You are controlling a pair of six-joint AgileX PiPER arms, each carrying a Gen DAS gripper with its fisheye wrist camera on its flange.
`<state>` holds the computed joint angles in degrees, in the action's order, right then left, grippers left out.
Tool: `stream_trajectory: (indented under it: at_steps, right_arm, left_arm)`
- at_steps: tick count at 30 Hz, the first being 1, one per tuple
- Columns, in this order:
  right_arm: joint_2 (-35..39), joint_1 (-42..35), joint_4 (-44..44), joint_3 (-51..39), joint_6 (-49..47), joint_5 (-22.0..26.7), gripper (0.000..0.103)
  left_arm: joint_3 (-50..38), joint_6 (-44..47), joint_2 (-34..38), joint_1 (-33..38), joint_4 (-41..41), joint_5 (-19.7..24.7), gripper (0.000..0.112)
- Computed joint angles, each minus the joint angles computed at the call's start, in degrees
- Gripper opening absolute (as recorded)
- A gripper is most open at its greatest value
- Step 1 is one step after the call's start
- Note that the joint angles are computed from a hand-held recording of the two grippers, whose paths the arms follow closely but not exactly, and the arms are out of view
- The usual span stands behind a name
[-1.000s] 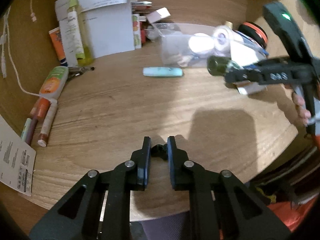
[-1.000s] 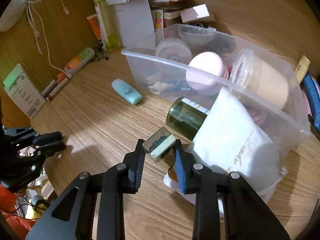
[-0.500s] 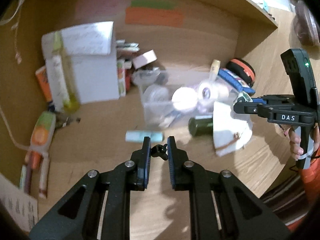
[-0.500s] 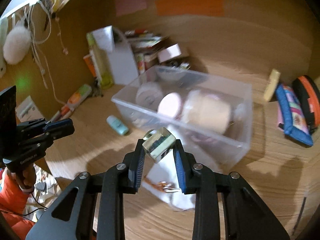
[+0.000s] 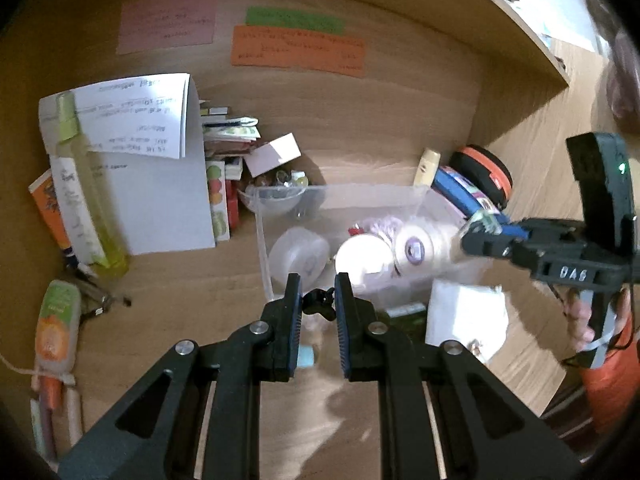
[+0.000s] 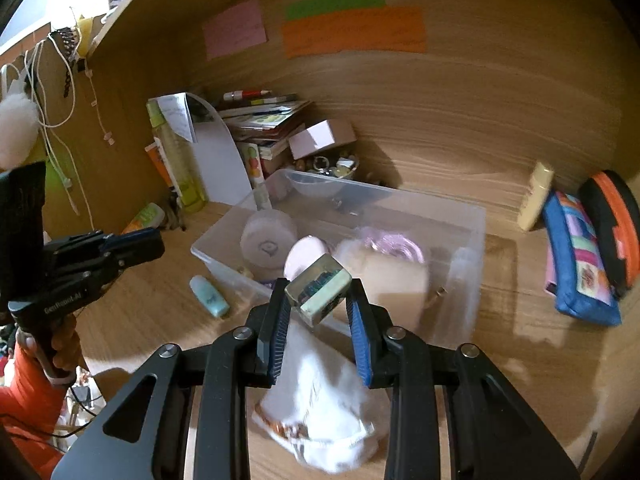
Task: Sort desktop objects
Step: 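Carry the clip and cube over the clear box and open both tools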
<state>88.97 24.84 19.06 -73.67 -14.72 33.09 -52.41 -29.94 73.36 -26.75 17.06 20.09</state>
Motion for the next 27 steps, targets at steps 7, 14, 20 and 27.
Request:
stream_trajectory:
  at_steps: [7, 14, 20, 27]
  right_arm:
    - [6.44, 1.35, -0.47, -6.55, 0.24, 1.96, 0.026]
    - [10.19, 3.83, -5.16, -11.3, 2.41, 3.62, 0.026]
    - [11.14, 5.38, -10.55, -11.79, 6.07, 2.7, 0.026]
    - [7.22, 6.42, -16.72, -8.44, 11.39, -0.21, 0.041]
  left_arm:
    - [-2.56, 13.66, 4.3, 2.83, -11.36, -2.71, 0.015]
    - [-6.23, 24.46, 9.91, 4.1, -20.72, -2.85, 0.015]
    - [-8.35, 32.39, 13.76, 5.78, -29.39, -1.72, 0.015]
    - [-7.95, 39.82, 12.52, 6.7, -37.06, -0.87, 0.033]
